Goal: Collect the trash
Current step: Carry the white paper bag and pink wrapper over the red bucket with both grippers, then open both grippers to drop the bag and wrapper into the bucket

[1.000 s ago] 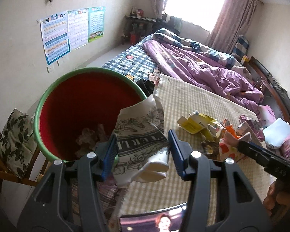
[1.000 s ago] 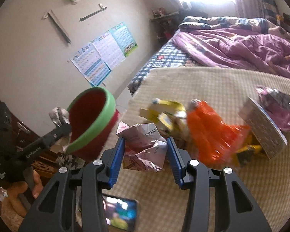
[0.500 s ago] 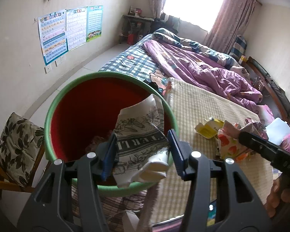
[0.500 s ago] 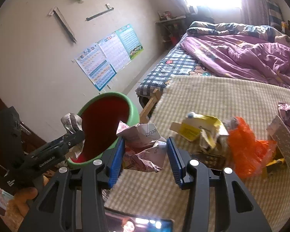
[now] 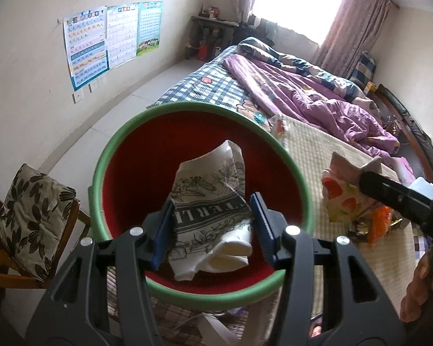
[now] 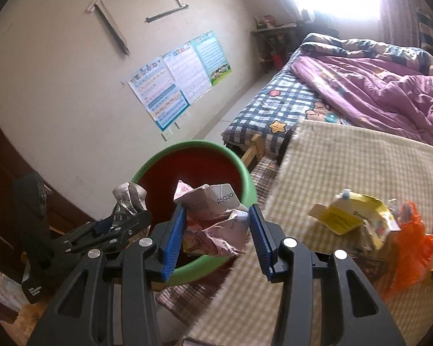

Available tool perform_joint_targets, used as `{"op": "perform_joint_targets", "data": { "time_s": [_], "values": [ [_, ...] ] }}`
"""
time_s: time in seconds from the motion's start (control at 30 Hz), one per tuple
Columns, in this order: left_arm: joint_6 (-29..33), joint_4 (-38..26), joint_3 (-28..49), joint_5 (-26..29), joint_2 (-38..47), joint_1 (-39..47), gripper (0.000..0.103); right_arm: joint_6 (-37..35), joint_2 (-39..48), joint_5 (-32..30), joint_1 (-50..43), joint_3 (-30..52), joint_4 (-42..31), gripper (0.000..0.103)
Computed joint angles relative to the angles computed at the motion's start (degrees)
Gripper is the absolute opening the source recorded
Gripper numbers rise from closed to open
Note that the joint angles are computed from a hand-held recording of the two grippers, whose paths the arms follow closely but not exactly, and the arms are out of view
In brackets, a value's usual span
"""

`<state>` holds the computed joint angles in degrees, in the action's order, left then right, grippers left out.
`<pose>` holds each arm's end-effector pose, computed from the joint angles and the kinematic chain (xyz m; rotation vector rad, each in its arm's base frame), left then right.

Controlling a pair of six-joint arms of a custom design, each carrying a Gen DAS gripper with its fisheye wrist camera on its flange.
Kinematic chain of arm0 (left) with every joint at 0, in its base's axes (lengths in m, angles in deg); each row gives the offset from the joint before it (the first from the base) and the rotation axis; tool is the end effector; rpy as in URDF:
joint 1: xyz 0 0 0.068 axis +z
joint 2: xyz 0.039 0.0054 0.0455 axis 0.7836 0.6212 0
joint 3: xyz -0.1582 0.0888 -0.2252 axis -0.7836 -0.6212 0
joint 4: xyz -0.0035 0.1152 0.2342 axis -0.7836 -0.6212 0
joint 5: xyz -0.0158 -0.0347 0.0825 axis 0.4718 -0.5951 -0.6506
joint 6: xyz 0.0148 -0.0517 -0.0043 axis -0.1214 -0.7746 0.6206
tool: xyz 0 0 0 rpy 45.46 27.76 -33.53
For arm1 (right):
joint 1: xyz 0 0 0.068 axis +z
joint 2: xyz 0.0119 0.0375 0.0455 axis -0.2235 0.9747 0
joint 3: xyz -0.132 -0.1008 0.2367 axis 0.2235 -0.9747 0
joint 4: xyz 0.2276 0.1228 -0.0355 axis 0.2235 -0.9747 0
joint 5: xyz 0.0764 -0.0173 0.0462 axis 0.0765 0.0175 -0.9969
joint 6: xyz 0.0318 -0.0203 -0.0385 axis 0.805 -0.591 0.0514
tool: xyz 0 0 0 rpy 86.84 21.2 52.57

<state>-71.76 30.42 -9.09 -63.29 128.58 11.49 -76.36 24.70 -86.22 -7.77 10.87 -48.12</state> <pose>0.1873 -0.1358 0.1851 -0.4254 2.3779 -0.0828 0.2672 0.0457 0.2114 -0.5790 2.3812 0.7812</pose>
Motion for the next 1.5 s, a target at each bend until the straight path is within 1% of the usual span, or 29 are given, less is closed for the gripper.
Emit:
{"op": "perform_joint_targets", "data": {
  "time_s": [0.2, 0.5, 0.83, 0.9, 0.93, 0.97, 1.03, 1.2, 1.33, 1.5],
  "values": [
    [1.7, 1.0, -1.9, 1.7, -1.1, 3.0, 0.049, 3.1, 1.8, 1.9, 4.1, 0.6, 2.4, 0.044],
    [4.2, 3.3, -2.9, 4.2, -0.1, 6.0, 0.049, 5.1, 3.7, 4.7, 8.3, 1.1, 5.0, 0.044],
    [5.3, 3.8, -3.8, 5.5, -0.5, 8.5, 0.049, 5.6, 5.5, 4.8, 9.9, 1.3, 6.0, 0.045],
    [4.4, 3.5, -3.7, 5.3, -0.5, 8.8, 0.051, 5.0, 6.1, 3.9, 9.6, 1.8, 5.3, 0.045],
    [4.3, 3.6, -4.0, 5.9, -0.7, 9.3, 0.056, 4.9, 6.2, 3.7, 9.5, 1.9, 5.2, 0.046],
    [4.1, 3.7, -4.1, 6.0, -0.8, 9.5, 0.059, 4.8, 6.1, 3.8, 9.5, 1.9, 5.2, 0.046],
    [3.5, 3.5, -4.1, 5.4, -1.0, 9.2, 0.061, 4.8, 5.8, 3.2, 9.1, 1.7, 5.1, 0.053],
    [3.3, 3.1, -3.9, 4.8, -1.0, 8.3, 0.062, 4.3, 4.7, 1.5, 6.8, 1.6, 4.4, 0.053],
    [2.7, 2.5, -2.8, 3.6, -0.5, 6.6, 0.062, 2.7, 3.0, -0.2, 3.2, 1.5, 2.8, 0.053],
    [0.3, 1.0, -0.4, -0.1, 0.1, 3.1, 0.062, -0.9, 2.1, -1.9, -3.5, 1.6, -0.4, 0.053]
  ]
}}
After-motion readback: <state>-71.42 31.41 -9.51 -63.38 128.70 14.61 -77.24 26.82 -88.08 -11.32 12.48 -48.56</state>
